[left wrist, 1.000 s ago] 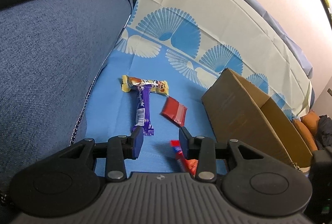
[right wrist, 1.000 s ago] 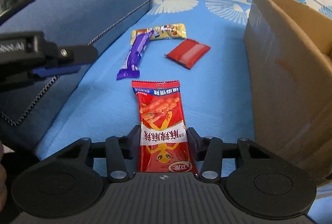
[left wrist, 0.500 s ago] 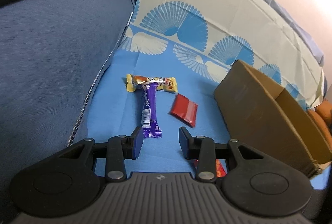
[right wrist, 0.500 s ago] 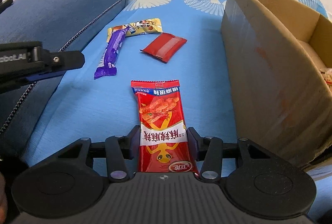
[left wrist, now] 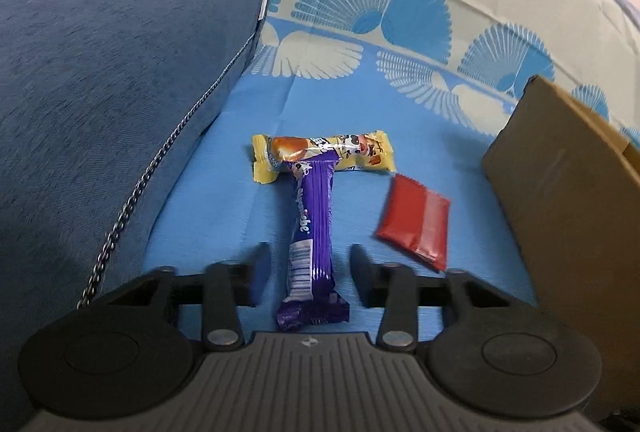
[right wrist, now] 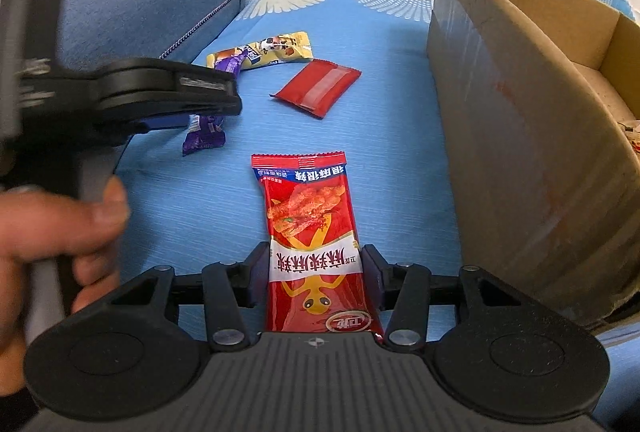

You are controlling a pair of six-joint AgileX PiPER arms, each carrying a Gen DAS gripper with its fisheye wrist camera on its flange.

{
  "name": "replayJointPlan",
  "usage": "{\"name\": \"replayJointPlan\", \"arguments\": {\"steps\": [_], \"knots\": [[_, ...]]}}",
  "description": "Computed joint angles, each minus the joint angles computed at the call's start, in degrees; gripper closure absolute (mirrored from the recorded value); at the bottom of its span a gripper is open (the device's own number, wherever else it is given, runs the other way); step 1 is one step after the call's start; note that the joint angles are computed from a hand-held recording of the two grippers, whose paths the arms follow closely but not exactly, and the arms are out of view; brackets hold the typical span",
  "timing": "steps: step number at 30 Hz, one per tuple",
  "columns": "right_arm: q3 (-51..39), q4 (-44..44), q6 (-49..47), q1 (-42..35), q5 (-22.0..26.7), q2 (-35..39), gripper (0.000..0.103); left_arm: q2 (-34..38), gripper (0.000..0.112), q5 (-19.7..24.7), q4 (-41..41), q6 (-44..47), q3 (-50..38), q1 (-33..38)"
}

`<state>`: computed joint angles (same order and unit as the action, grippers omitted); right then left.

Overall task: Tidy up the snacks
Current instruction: 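Close the right gripper on the red spicy-strip bag while the left closes on the purple bar, then carry the red bag with the right gripper while the left carries the purple bar to the box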

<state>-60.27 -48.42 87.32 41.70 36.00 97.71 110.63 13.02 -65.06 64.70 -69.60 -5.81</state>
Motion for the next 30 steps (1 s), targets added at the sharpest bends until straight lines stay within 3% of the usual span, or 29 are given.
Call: {"name": "replayJointPlan", "arguments": {"steps": [2, 10, 18, 23, 30], "knots": [[0.49, -0.46, 0.43, 0.01, -0.29, -0.24, 0.052, -0.03, 0.086, 1.42, 4.52, -3.7, -0.82, 0.27], [2.02, -3.55, 4.03, 1.12, -0.38, -1.15, 0.054, -10.69, 0.086, 9.53, 5.77, -2.19, 7.45, 4.99], [4.35, -7.28, 7.67, 3.97, 1.25, -4.12, 0.054, -21.98, 0.086, 20.55, 1.66, 7.96, 18.17, 13.1], [6.2, -7.2, 8.84, 5.41, 1.51, -5.78, 0.054, -25.37, 0.086, 21.78, -6.16, 17.96, 22.86, 14.64], [8.13, -8.68, 11.32, 6.92, 3.22, -7.56, 0.054, -25.92, 0.086, 23.19, -7.8, 20.08, 23.72, 15.38]]}}
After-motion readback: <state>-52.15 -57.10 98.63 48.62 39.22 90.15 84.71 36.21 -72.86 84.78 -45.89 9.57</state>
